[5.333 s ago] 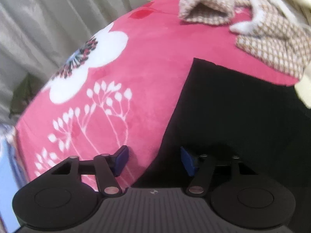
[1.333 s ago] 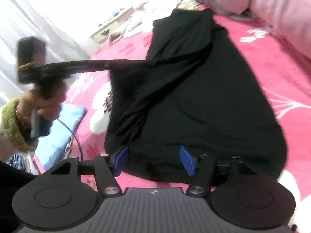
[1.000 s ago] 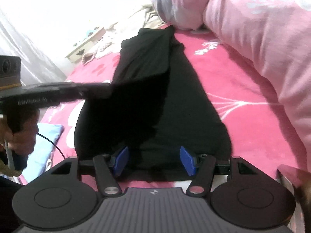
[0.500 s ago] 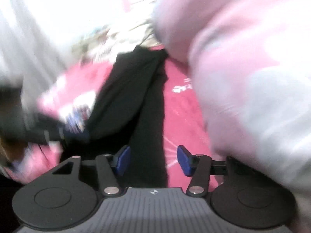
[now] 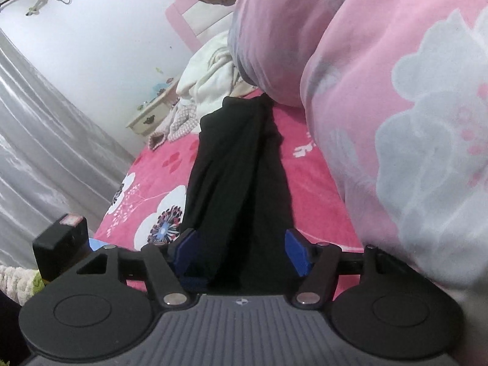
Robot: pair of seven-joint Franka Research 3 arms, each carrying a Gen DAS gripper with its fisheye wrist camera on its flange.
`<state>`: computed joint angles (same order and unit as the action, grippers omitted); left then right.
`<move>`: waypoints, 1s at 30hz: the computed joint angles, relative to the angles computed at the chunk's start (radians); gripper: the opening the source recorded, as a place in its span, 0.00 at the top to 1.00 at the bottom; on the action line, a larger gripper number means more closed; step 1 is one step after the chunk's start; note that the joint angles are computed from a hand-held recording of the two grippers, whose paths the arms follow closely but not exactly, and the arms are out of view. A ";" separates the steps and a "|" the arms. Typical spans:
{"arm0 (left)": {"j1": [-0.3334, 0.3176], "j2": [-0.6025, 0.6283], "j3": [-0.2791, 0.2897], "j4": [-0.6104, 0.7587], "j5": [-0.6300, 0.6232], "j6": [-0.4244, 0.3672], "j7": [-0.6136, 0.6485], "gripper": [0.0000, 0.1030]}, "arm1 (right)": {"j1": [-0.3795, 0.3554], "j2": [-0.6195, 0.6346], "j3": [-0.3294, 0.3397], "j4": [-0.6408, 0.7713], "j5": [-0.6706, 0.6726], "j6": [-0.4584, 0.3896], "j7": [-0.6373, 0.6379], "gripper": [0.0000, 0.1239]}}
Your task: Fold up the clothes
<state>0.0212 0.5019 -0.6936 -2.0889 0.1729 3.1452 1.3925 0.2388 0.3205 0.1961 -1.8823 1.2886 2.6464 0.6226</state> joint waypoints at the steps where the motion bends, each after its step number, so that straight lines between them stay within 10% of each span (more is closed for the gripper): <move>1: 0.041 0.012 -0.047 -0.002 -0.004 -0.015 0.016 0.67 | -0.001 0.000 0.001 0.002 0.004 -0.002 0.000 0.46; 9: 0.368 0.114 -0.364 -0.083 0.009 0.068 0.046 0.42 | 0.022 0.049 0.035 0.050 0.078 0.057 -0.124 0.45; 21: 0.347 -0.046 -0.251 -0.142 0.069 0.056 -0.177 0.42 | 0.074 0.118 0.081 0.079 0.074 0.140 -0.264 0.46; 30: 0.562 -0.174 -0.412 -0.294 0.100 0.064 -0.208 0.42 | 0.118 0.075 0.019 0.022 -0.195 0.221 0.088 0.46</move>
<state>0.5827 0.3284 -1.1059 -2.3829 0.2725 3.2095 1.1847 0.3571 0.3957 0.2150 -1.8607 1.0936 2.8672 0.7109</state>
